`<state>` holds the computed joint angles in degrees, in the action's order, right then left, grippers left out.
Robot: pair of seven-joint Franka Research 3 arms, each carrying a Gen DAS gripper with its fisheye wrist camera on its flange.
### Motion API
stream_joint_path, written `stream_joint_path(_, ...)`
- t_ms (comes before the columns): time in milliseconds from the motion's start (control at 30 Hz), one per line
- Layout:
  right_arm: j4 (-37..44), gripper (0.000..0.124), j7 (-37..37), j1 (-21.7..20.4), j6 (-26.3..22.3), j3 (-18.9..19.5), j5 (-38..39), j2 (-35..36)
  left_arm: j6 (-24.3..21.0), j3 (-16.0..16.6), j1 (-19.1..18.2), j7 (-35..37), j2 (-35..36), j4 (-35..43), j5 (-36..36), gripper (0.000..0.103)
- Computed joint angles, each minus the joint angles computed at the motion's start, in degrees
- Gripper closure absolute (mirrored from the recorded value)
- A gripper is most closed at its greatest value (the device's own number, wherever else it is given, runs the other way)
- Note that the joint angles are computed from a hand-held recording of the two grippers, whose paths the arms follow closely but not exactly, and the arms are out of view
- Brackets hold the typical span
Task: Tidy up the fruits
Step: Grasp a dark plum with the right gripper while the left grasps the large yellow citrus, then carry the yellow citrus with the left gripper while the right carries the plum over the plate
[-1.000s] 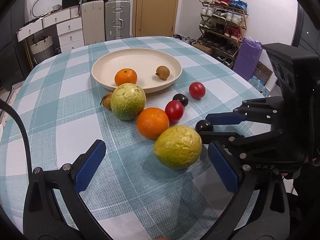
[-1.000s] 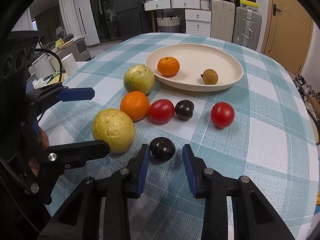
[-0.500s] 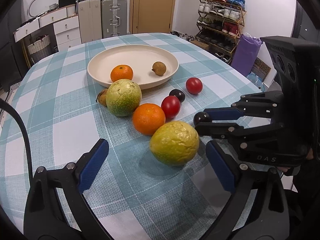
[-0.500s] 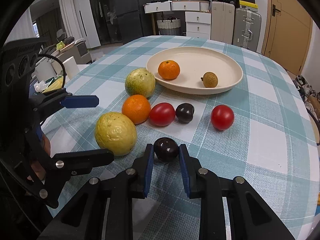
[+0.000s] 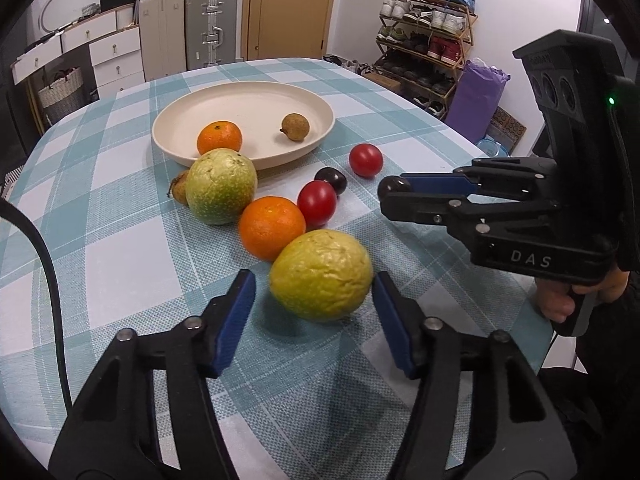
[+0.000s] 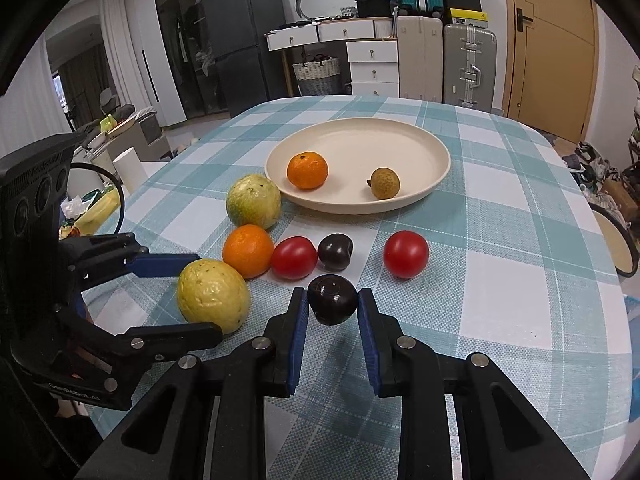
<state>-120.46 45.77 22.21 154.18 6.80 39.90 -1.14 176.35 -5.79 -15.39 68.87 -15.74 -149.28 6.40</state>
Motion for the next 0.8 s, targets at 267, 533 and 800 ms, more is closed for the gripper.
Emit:
stream_joint_path(267,-0.27,0.098,-0.80,0.06,0.27,-0.10,0.90,-0.28,0.50,3.05,-3.84,3.45,-0.17,-0.40,-3.62,0.054)
stream_joint_path(533,-0.41,0.098,-0.98,-0.01,0.71,-0.19,1.27,-0.46,2.85,3.04,-4.29,4.43,-1.39,-1.61,-3.55,0.054)
stream_joint_path(800,-0.60,0.098,-2.25,0.08,1.24,-0.31,3.17,-0.77,5.28,0.03,0.09,-0.20,-3.24,-2.81,0.28,0.054)
